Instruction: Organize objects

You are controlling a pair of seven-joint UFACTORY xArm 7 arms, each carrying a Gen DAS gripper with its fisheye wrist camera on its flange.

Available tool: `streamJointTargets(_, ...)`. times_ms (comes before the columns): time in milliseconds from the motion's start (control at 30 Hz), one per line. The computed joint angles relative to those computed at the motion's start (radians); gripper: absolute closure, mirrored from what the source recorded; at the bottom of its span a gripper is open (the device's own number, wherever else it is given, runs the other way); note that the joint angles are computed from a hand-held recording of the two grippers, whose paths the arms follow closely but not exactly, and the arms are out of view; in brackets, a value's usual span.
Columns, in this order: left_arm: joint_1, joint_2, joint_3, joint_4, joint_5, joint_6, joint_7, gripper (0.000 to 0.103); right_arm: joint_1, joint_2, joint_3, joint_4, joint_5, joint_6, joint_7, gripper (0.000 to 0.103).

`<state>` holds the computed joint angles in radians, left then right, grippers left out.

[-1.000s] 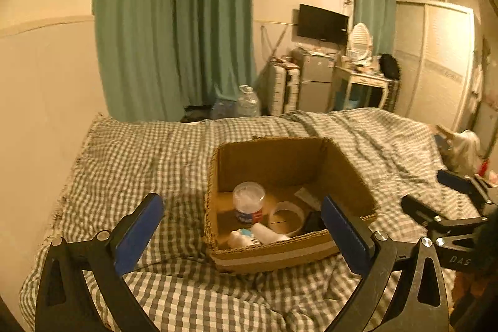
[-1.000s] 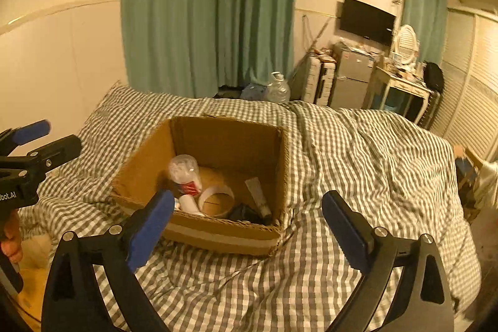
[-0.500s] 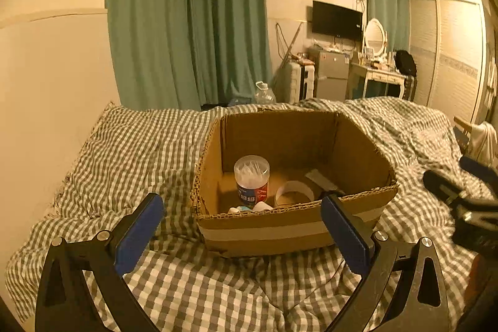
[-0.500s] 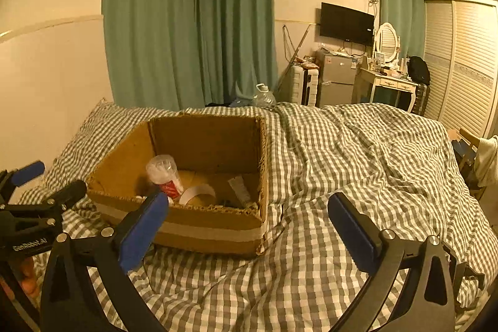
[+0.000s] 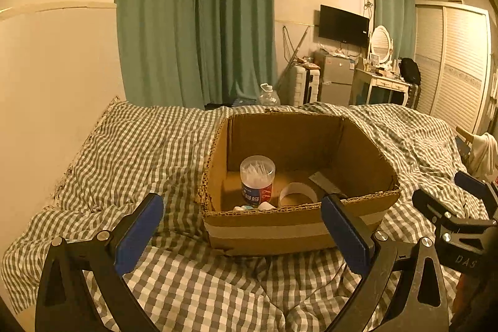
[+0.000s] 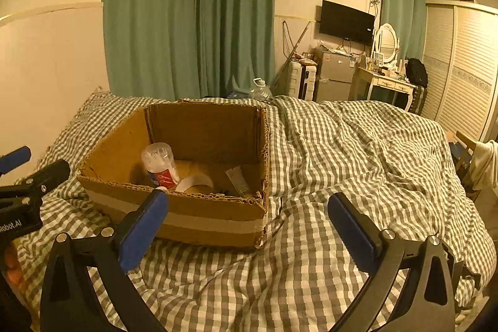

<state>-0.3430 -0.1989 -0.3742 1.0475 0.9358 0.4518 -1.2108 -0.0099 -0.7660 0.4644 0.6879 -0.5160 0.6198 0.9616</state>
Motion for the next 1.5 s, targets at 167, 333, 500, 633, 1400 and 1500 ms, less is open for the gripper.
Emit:
streamJointTargets(167,-0.009,0.007,0.005,0.006,-0.032,0.002,0.034,0.000,-0.002,0.006,0.013,0.003,-0.015,0.007,0.002,0.000)
streamJointTargets(333,-0.017,0.016,0.002,0.013,-0.023,0.021,0.053,0.000,-0.006,0.000,0.017,0.001,-0.027,0.006,0.012,0.000)
streamJointTargets(500,-0.029,0.023,0.009,0.014,-0.040,0.024,0.075,0.000,0.000,0.004,0.006,-0.004,-0.020,0.003,0.014,0.000)
streamJointTargets(633,-0.031,0.024,0.011,0.013,-0.036,0.037,0.071,0.000,0.001,0.011,0.004,-0.003,-0.016,0.009,0.017,0.000)
streamJointTargets(1400,-0.036,0.018,0.014,0.006,-0.008,0.043,0.042,0.000,0.011,0.035,0.015,0.003,-0.060,0.020,0.029,0.000)
streamJointTargets(1500,-0.033,0.016,0.012,0.004,-0.002,0.038,0.033,0.000,0.013,0.036,0.014,0.003,-0.063,0.020,0.031,0.000)
